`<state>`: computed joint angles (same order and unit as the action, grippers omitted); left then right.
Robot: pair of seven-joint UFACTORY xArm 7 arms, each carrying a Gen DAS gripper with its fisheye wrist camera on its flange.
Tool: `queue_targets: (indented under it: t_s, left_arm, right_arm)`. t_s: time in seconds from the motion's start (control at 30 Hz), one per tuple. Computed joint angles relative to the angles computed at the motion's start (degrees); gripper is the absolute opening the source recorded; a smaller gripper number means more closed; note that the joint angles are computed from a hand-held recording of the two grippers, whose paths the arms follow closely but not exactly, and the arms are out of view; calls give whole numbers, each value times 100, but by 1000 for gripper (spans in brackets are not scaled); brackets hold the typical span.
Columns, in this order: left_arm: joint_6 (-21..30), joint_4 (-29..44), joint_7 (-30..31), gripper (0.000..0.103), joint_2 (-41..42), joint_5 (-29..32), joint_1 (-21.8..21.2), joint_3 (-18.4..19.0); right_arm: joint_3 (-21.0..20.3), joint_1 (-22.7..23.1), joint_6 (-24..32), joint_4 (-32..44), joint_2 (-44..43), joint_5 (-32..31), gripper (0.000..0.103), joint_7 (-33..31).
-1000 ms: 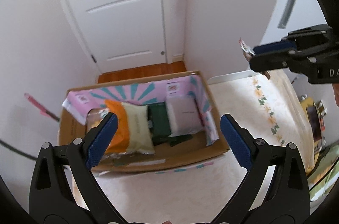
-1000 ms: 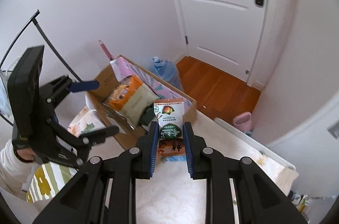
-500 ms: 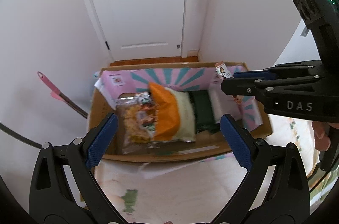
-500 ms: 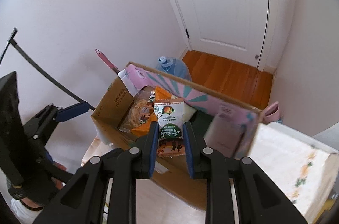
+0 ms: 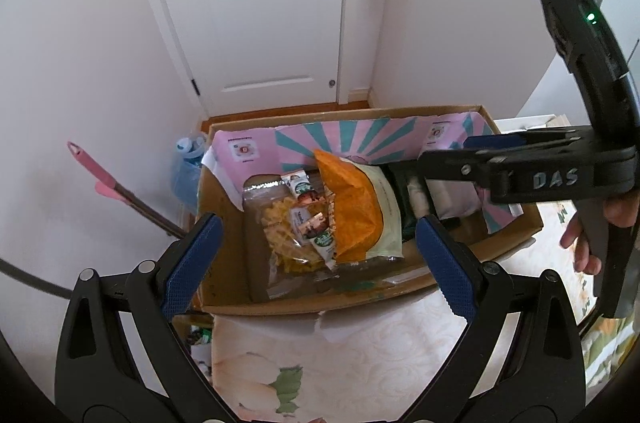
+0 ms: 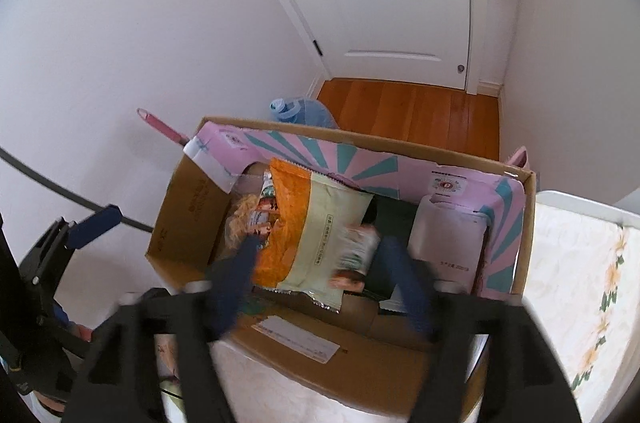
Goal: Organize snacks
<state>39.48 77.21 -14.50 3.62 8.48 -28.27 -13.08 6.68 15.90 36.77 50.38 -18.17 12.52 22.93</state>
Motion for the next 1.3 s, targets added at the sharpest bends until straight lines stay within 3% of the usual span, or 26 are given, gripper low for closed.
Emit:
queue_targets:
  t_s: [0.1, 0.3, 0.37, 0.5, 0.67, 0.97, 1.3]
  left_arm:
    - [-66, -14, 64, 97, 2, -65, 9, -2]
    - [-128, -9, -213, 97, -54, 106, -47, -19]
    - [-84, 27, -464, 97, -83, 351, -91, -31]
    - [-182, -45, -937, 103, -278, 707, -136, -74]
    - [-235, -80, -1524, 103, -566, 1180, -185, -233]
    - [15, -94, -2890, 103, -1237, 2172, -152, -747]
    - [282, -217, -3486, 103, -1696, 2479, -26, -1208]
  right_arm:
    - [34, -68, 1, -67, -162, -83, 69, 183]
    - [296, -347, 287, -229, -684, -839, 69, 909]
    - [401, -436, 398, -283, -884, -1090, 90, 1160]
    - [684, -658, 667, -384, -1398, -1679, 102, 1741]
    - [976, -869, 1342, -375, -2097, -2321, 102, 2177]
    - [1324, -1054, 2464, -246, -3334, -2776, 102, 2342]
    - [1632, -1228, 3063, -236, -4155, -2880, 102, 2327]
